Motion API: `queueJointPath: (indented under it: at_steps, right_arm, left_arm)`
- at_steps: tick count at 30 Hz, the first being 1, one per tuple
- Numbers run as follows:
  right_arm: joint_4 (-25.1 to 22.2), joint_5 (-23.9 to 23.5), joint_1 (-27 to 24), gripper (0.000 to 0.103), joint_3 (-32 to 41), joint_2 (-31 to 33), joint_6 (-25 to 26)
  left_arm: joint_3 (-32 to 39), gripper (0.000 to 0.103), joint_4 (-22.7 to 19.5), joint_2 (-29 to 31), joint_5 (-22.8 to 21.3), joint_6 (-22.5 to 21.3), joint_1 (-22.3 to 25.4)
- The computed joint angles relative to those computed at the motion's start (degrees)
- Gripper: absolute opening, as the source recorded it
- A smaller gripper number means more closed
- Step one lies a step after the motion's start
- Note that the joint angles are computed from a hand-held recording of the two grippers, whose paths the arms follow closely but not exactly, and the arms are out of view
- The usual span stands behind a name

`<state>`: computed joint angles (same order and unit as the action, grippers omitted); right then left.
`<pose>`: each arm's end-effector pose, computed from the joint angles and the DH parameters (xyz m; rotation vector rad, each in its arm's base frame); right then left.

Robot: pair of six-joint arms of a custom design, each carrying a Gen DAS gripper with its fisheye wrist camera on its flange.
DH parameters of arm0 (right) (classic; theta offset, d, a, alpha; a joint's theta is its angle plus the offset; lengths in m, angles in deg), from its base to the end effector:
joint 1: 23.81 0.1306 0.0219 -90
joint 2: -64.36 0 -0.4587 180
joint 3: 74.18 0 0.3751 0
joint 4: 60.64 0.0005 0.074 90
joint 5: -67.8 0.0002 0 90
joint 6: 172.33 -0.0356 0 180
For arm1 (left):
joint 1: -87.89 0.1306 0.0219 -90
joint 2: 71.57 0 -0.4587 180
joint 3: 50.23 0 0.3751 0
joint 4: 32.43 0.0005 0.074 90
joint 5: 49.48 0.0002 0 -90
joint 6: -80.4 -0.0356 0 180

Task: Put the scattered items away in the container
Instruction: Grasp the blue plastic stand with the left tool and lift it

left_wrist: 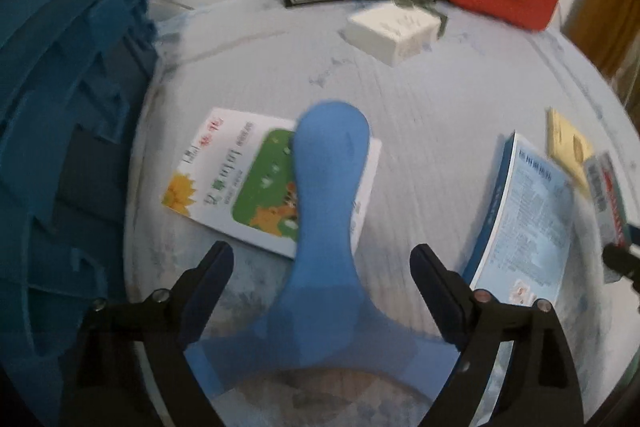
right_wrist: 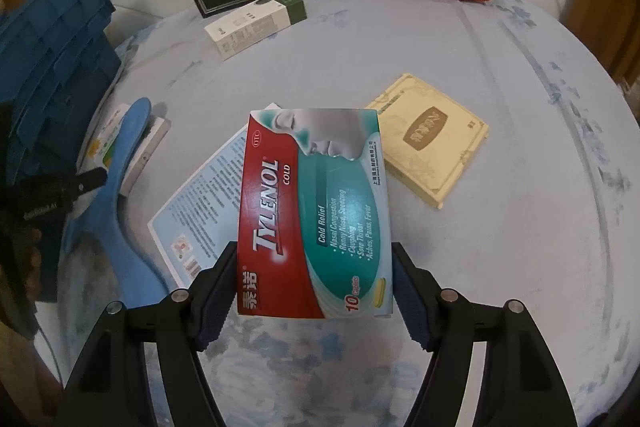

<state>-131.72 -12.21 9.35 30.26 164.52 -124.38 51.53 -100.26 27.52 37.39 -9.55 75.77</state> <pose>0.4387 0.2786 0.5098 0.2587 2.7003 0.1519 0.5037 -0.1067 0.5015 0.2682 2.6916 0.0103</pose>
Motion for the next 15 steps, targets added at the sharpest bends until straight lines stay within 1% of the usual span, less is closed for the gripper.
queueJointPath:
  at_steps: [2,3,5,6,7,8,9,10,12,14,15]
  right_arm:
    - [-0.1,0.1,0.2,0.072,0.5,0.3,0.2]
    - [-0.1,0.2,0.4,0.072,0.7,0.3,0.2]
    - [0.0,0.2,0.6,0.072,0.9,0.5,0.4]
    - [0.0,0.3,0.7,0.072,1.0,0.6,0.4]
    - [-0.1,0.3,0.8,0.072,1.0,0.7,0.4]
    - [-0.2,0.2,0.8,0.072,1.0,0.8,0.3]
    - [-0.7,0.3,0.9,0.072,1.1,1.0,0.0]
    - [-1.3,0.4,0.9,0.072,1.3,1.2,0.0]
    - [-1.8,0.5,1.2,0.072,1.6,1.5,0.3]
    - [-1.7,0.5,1.5,0.072,2.0,1.7,0.2]
    - [-1.8,0.7,1.6,0.072,2.3,1.8,0.3]
  left_arm:
    - [-0.1,0.091,-1.3,0.9,-0.7,-0.7,-0.5]
    - [-0.7,0.091,-1.6,1.4,-2.1,-1.1,-0.7]
    - [-1.2,0.088,-1.9,2.3,-2.6,-1.0,-0.7]
    - [-2.1,0.072,-0.7,2.0,0.0,0.0,0.0]
    - [-2.2,0.059,-0.7,1.9,3.4,0.9,0.9]
    - [-2.1,0.059,-1.2,2.0,3.5,1.2,0.9]
    - [-2.3,0.057,-0.9,1.8,2.0,0.7,0.4]
    - [-2.8,0.056,-0.4,1.5,1.4,-0.2,0.0]
    - [-3.4,0.055,-0.2,0.9,1.3,-0.7,-0.7]
    - [-4.2,0.055,1.2,-0.5,1.3,-0.7,-1.3]
    - [-4.1,0.054,1.2,-0.9,1.7,-0.7,-1.5]
